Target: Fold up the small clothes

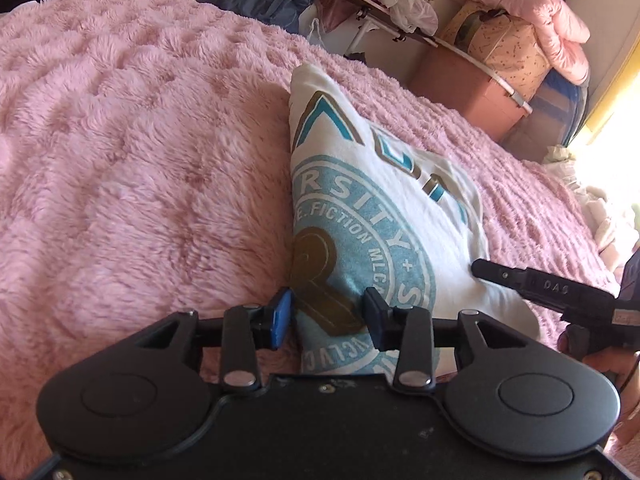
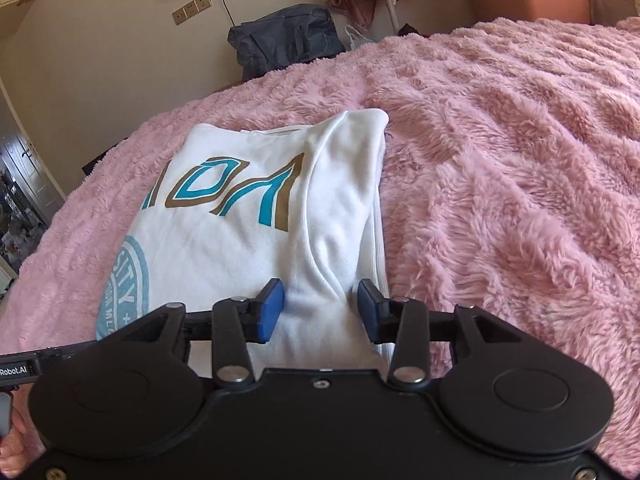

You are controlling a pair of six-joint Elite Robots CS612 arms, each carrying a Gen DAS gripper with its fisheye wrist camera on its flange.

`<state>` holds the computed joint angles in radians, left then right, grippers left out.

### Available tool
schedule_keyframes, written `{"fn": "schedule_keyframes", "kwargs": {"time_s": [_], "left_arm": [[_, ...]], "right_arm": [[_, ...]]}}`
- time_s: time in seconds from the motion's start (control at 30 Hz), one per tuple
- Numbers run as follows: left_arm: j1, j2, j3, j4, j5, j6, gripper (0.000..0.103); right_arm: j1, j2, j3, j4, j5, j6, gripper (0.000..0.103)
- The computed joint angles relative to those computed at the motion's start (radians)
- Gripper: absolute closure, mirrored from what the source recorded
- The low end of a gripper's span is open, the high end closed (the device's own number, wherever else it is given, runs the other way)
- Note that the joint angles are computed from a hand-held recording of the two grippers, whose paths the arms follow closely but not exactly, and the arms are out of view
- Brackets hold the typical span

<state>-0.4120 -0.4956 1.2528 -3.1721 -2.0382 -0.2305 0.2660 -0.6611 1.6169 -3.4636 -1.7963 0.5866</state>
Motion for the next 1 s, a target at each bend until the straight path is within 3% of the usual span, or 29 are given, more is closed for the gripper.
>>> {"fn": "schedule_keyframes", "kwargs": {"time_s": [0.1,0.2,0.3,0.43,0.77,0.83,0.93,1.0], "left_arm": [[0.039,0.044,-0.077,-0.017,-0.189,-0.086,0.057],[0.073,0.115,-0.199,-0.041,-0.354,-0.251,0.055],[0.086,0.162,-0.300,0.001,-0.392,-0.285,0.054],[0.099,0.227,-0.448,0.149,-0.461,-0.286,0.053],[0.097,0.307,-0.603,0.334,-0.512,-0.218,0.052],[0.098,0.326,-0.633,0.340,-0.529,-0.236,0.052],[0.106,0.369,-0.701,0.361,-0.567,-0.286,0.052],[0.111,0.382,-0.723,0.395,-0.576,-0.269,0.051]], "right_arm": [[0.009,-0.009,0.000,0.011,-0.019,-0.041,0.062],[0.013,-0.022,0.006,0.025,-0.024,-0.079,0.062],[0.014,-0.033,0.013,0.033,-0.024,-0.112,0.059],[0.006,-0.047,0.034,0.020,-0.011,-0.106,0.054],[-0.017,-0.061,0.074,0.027,-0.032,-0.081,0.050],[-0.026,-0.059,0.079,0.013,0.000,-0.065,0.049],[-0.068,-0.046,0.103,-0.090,0.185,0.010,0.042],[-0.095,-0.033,0.115,-0.149,0.292,0.069,0.042]]}}
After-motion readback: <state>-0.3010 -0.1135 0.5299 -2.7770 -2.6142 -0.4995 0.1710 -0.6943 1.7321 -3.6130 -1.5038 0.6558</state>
